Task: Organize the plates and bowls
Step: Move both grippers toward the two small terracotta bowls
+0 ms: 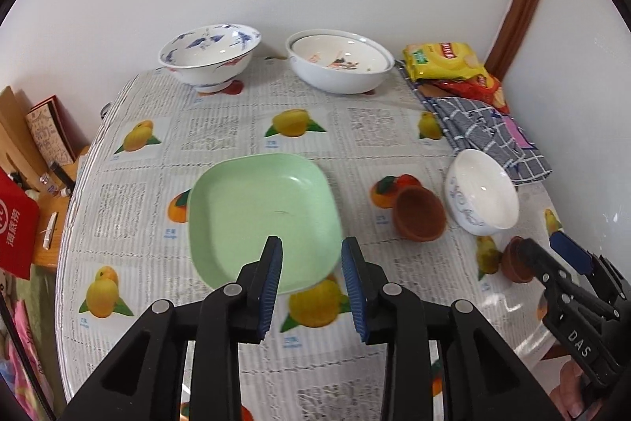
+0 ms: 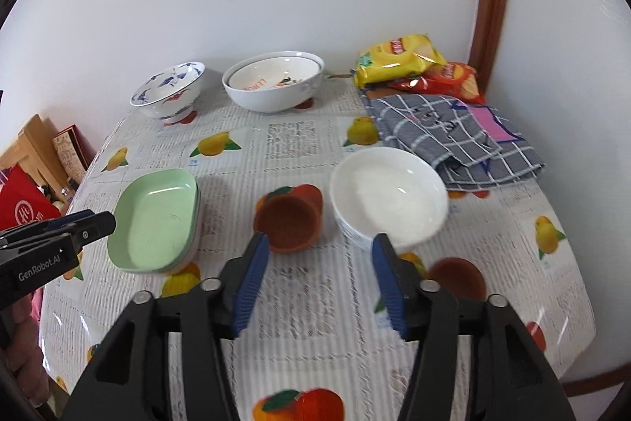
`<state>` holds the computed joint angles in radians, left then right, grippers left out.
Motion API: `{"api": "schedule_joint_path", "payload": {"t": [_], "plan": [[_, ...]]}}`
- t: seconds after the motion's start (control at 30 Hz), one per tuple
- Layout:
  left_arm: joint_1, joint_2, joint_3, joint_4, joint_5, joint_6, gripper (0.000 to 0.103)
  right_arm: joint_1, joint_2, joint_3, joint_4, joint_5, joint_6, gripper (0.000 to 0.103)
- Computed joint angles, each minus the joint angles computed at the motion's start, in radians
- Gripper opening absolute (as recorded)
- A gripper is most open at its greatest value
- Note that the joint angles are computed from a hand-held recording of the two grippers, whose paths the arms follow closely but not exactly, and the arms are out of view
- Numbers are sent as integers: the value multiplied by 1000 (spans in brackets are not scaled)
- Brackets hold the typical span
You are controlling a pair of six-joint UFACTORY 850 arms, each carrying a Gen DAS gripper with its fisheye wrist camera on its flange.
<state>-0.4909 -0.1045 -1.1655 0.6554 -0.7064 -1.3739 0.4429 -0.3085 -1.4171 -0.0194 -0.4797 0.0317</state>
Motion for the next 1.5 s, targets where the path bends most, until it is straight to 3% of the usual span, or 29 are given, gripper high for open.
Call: {"api": "schedule_joint_path", "payload": {"t": [0.1,0.2,0.3,0.53,0.67,0.77,0.83,0.9,0.97,1.07,1.2,1.33,1.5], "plan": [[-25,-11,-19,10,0,-10,30,-15,34,30,-64,-2,58,67],[-46,-17,-34,24,0,-20,30,-24,73,66,-161,2,134,77],[-59,-24,-46,30,-1,-31,30,-35,110,106,-231,20,184,78],[-86,-30,-66,60,-5,-45,30,-91,174,175,-77,81,39,78],[-99,-37,-74,79,-3,-64,30,-104,201,208,-178,107,167,78],[-112,-43,-75,117,-5,-101,30,-120,215,216,-190,99,199,77],[-123,-55,-83,140,-16,-108,30,-141,222,215,-93,87,110,73],[-127,-66,-92,142,-20,-106,30,-158,231,221,-29,85,56,62],[-122,-78,-101,120,-4,-88,30,-174,238,230,19,97,24,60],[-104,-102,-119,55,17,-35,30,-195,221,220,116,81,-65,60],[-86,-135,-138,16,33,-6,30,-202,180,202,120,64,-76,55],[-67,-177,-166,-12,36,23,42,-199,126,181,65,59,-31,55],[-37,-228,-189,-57,53,48,45,-210,58,146,83,42,-20,55]]}}
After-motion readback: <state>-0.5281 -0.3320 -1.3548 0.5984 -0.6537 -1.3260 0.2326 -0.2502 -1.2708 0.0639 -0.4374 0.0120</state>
